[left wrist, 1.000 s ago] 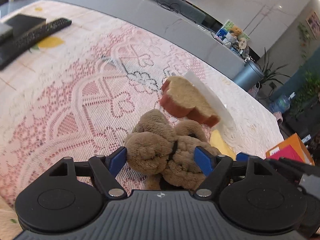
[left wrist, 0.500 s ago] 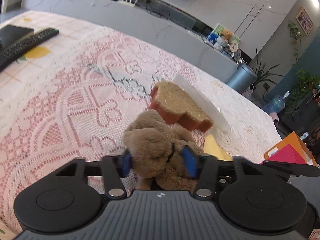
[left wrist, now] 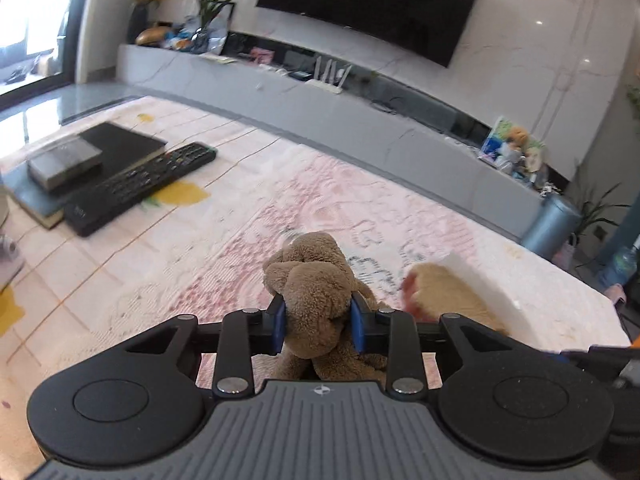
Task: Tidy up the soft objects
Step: 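Close the left tool on the brown knitted teddy bear and lift it, then grasp the brown sponge with the right tool while the left tool holds the bear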
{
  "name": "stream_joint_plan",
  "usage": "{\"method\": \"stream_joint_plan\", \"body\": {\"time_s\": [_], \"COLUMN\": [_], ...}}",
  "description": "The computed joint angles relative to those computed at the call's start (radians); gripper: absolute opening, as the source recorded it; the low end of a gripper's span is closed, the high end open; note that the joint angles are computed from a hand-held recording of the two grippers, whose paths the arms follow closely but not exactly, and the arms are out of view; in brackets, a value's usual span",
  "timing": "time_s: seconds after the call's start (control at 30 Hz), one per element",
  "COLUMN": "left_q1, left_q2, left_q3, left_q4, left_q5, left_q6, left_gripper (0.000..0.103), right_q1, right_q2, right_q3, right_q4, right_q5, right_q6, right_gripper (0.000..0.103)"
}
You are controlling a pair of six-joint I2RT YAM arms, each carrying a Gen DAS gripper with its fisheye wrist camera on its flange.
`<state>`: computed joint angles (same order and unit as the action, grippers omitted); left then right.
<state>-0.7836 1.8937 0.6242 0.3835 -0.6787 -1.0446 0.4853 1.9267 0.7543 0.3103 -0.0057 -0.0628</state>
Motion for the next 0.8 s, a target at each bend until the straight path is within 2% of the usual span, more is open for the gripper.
{"method": "stream_joint_plan", "body": {"time_s": [0.3,0.37,0.5,0.63,0.73,0.8], "left_q1": [0.014,0.022,0.039,0.056,0.074,0.08], "left_q2": [0.046,0.063,0.084,0.107,0.124,0.132], "left_q3": [-0.015,-0.007,-0.007,0.008,0.019,0.024], "left_q4": [0.102,0.123,0.183,0.216,0.257,0.27], "left_q5": [-0.033,-0.039,-0.043,-0.057,-0.053,-0.046], "left_q6": [0.042,0.063,0.093,0.122,0.153,0.162], "left_gripper": [0.035,0.035,0.035,0.035,0.035,0.035], "right_q1": [0.06,0.073,0.07,0.062,0.077,0.082], "right_q2": [0.167,0.192,0.219,0.236,0.253,0.268], "right_q3": [0.14,0.177,0.21,0.227,0.254,0.285], "right_q4": [0.05,0.019,0.001,0.001,-0.011,-0.04], "right_q5": [0.091,0.109,0.129,0.117,0.143,0.159], "right_q6": [0.1,0.135,0.348,0.549,0.629,0.689], "right_gripper": [0.043,0.044,0.059,0.059,0.06,0.064]}}
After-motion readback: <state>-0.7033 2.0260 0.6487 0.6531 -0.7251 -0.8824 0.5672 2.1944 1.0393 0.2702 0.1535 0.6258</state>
